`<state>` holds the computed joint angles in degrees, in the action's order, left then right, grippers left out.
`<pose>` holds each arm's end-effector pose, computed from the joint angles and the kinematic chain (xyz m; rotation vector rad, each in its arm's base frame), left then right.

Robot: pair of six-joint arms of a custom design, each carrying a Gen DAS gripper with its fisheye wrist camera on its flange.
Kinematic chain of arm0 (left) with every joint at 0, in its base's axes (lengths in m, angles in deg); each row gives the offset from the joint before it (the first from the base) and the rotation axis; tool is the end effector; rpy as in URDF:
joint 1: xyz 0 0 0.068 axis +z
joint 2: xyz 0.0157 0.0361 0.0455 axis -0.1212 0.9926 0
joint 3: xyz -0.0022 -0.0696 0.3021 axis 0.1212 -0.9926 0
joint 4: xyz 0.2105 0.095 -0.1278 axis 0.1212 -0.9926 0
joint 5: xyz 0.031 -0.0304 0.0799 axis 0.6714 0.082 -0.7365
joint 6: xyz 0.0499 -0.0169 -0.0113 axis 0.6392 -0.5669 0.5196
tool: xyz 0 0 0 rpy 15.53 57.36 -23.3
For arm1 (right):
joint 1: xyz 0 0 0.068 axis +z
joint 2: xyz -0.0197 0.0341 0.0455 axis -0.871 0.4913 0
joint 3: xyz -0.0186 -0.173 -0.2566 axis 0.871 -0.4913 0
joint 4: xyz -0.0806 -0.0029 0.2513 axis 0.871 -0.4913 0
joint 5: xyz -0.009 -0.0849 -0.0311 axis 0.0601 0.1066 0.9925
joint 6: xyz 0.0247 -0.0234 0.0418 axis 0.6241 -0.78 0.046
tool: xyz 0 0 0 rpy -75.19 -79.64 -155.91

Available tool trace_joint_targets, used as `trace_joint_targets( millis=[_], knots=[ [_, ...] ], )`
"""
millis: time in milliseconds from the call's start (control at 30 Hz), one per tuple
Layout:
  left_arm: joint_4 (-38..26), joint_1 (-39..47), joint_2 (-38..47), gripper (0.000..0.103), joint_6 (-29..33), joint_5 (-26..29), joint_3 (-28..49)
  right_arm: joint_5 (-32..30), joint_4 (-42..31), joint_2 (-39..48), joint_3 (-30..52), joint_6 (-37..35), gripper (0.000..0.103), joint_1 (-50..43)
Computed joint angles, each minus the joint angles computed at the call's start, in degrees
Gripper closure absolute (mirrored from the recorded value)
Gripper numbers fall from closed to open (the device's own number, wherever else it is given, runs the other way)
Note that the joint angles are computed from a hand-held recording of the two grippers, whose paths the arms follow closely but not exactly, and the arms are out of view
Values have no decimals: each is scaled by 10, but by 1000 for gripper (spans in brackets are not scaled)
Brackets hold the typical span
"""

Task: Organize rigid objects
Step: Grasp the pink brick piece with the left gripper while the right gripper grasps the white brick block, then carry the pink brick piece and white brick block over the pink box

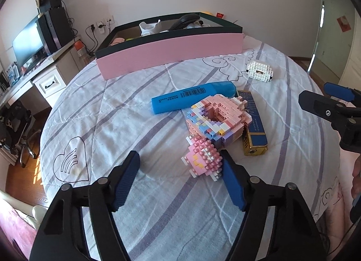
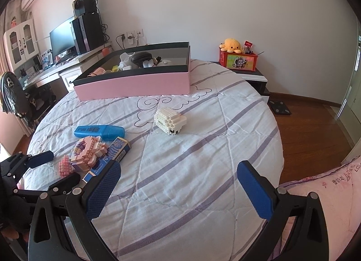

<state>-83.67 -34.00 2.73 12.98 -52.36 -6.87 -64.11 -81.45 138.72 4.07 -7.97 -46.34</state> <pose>0.2607 -0.1244 0.1689 0.3126 2.4068 -0.0041 0.2517 0.0614 0.1903 -0.0811 2.3232 0.1229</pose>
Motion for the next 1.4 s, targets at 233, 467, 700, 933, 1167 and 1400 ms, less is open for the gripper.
trace_joint_targets(
  millis=[233,467,700,933,1167,1400],
  knots=[
    [0,20,-21,73,18,34,-12,7,-3,7,5,0,0,3],
    [7,77,-30,83,32,41,-24,18,0,40,28,-6,0,10],
    [27,129,-18,83,44,89,-22,34,2,108,82,-29,0,7],
    [43,166,-2,83,50,157,-16,-5,-4,170,141,-57,28,-9],
    [49,166,6,83,51,162,-8,-42,-13,199,163,-79,61,-18],
    [38,158,-7,83,55,157,0,-45,-3,172,145,-88,61,-17]
  ],
)
